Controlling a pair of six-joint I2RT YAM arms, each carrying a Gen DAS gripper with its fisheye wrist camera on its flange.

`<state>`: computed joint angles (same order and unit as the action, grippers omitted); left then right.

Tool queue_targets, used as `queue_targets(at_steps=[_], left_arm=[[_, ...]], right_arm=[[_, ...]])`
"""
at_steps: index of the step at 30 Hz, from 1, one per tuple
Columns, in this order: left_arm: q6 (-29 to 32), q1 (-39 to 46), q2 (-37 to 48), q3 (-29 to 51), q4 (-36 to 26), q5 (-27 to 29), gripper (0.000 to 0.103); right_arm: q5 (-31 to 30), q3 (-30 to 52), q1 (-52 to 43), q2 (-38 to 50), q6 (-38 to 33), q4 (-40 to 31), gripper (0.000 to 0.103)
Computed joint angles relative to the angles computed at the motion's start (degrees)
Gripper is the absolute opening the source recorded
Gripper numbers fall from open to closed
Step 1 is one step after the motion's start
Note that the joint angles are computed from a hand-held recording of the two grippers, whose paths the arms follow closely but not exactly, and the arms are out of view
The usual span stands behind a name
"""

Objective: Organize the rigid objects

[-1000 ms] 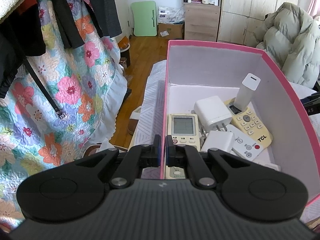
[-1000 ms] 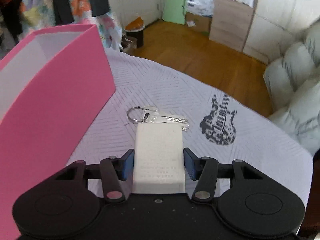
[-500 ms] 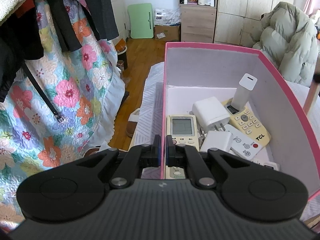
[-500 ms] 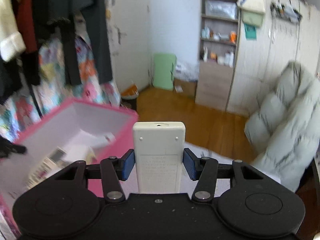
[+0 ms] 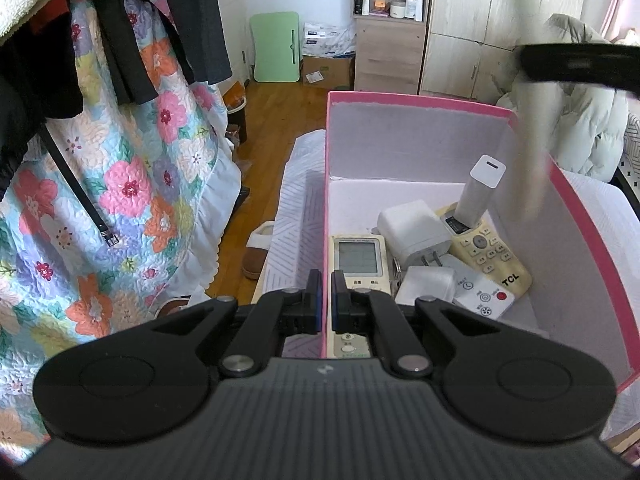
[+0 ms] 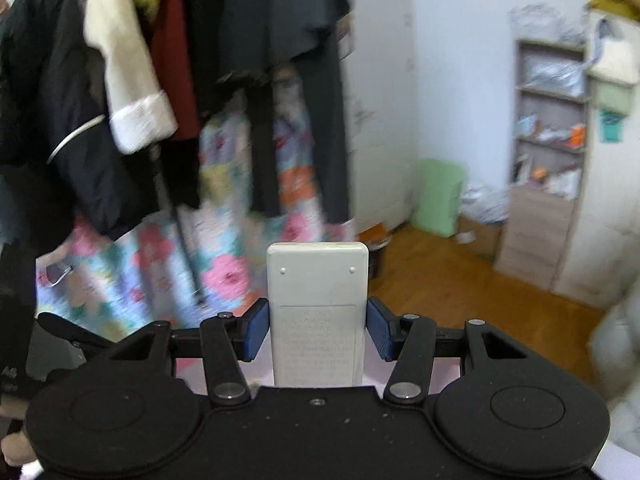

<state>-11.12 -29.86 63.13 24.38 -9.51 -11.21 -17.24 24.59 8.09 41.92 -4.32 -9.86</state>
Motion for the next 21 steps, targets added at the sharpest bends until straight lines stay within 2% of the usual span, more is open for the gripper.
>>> queue_targets(at_steps=[2, 4, 6, 7, 9, 12, 13, 15, 19, 21], left_arm=[[0.1, -0.1, -0.1, 0.0, -0.3, -0.1, 0.003], [0.0, -0.2, -0.2, 0.1, -0.5, -0.1, 0.003], [0.1, -0.2, -0.2, 0.1, -0.4, -0.2, 0.003], [0.1, -0.1, -0.3, 0.1, -0.4, -0.1, 0.003], [0.1, 0.0, -0.4, 0.0, -0.4, 0.5, 0.003], [0.5, 0.8, -1.0, -0.3, -0.4, 1.6, 0.003], [0.8, 1.4, -1.0, -0.3, -0.2, 2.3, 0.003], [0.6, 1.3, -0.5, -0.3, 0.2, 2.2, 0.003], [0.3, 0.7, 0.1, -0.3, 0.7, 1.5, 0.003], [0.0, 0.3, 0.2, -0.4, 0.8, 1.0, 0.003]], right_arm=[[-0.5, -0.1, 2.0, 10.7, 3.0, 11.2, 0.057], [1.2, -1.7, 4.4, 17.8, 3.8, 21.7, 0.057], [2.0, -2.7, 5.6, 24.0, 3.5, 28.6, 0.057], [2.3, -2.0, 5.8, 25.3, 3.1, 27.0, 0.057], [5.5, 0.2, 7.3, 25.3, 2.1, 18.2, 0.057], [17.3, 1.7, 13.0, 21.5, -1.6, 5.0, 0.057], [17.3, 1.2, 13.0, 20.1, -1.7, 3.0, 0.057], [12.9, 0.2, 10.6, 17.9, -1.6, -0.1, 0.057], [13.5, -0.8, 12.5, 17.1, -2.6, -3.8, 0.057], [12.9, 0.3, 13.0, 19.4, -2.5, -6.6, 0.058]])
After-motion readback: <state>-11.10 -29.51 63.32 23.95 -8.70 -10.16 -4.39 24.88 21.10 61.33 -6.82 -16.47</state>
